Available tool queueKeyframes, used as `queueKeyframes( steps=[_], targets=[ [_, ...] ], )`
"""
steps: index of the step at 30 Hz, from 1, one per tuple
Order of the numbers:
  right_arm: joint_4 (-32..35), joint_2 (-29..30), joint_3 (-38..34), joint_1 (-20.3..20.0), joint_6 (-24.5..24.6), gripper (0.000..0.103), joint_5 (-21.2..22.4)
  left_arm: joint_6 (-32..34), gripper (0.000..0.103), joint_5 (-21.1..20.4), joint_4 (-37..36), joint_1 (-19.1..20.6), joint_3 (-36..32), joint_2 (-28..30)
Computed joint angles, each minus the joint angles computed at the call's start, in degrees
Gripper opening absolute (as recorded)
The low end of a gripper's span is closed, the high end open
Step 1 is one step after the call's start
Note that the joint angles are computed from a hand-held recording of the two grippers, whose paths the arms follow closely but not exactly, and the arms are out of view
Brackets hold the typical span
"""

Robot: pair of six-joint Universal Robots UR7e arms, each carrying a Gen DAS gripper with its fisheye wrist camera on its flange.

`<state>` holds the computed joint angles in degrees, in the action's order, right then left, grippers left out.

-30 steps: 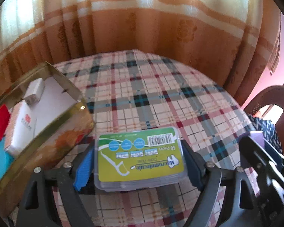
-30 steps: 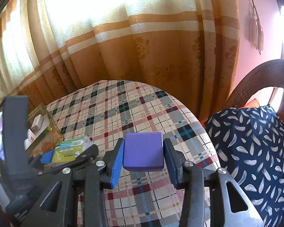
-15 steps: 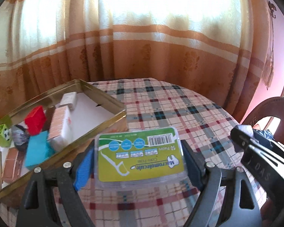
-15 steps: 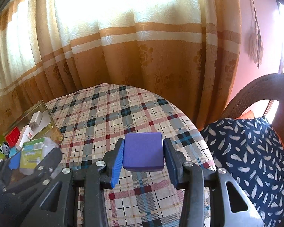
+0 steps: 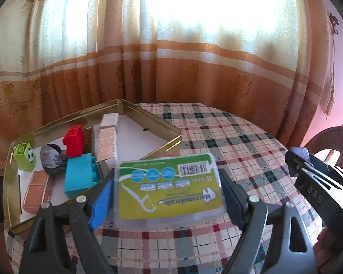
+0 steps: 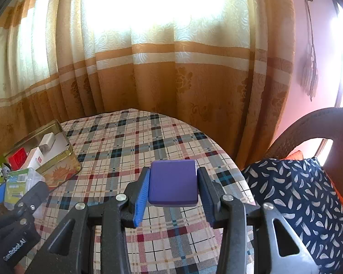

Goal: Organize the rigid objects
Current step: 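Carry the floss box and purple cube over the gold tin with both tools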

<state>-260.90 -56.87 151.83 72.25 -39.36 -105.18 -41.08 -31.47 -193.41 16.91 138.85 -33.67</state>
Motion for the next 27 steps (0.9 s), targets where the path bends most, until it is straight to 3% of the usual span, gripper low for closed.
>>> queueKeyframes(
  steps=[12,18,27],
  targets=[
    [-5.32,3.09,-0.05,1.81,-2.47,0.044,-1.06,-2.72,0.084,0.44,0.56,-1.36,2.46,-1.58],
    [-4.52,3.65,1.10,2.46,0.20,0.044,0.32,-3.94,0.084,0.29,1.07,-1.51,3.59,-2.56],
    [-8.38,9.10,1.04,6.18,-1.92,0.044,0.89,-5.90,0.084,0.94,1.86,-1.38,5.29,-4.04]
  ],
)
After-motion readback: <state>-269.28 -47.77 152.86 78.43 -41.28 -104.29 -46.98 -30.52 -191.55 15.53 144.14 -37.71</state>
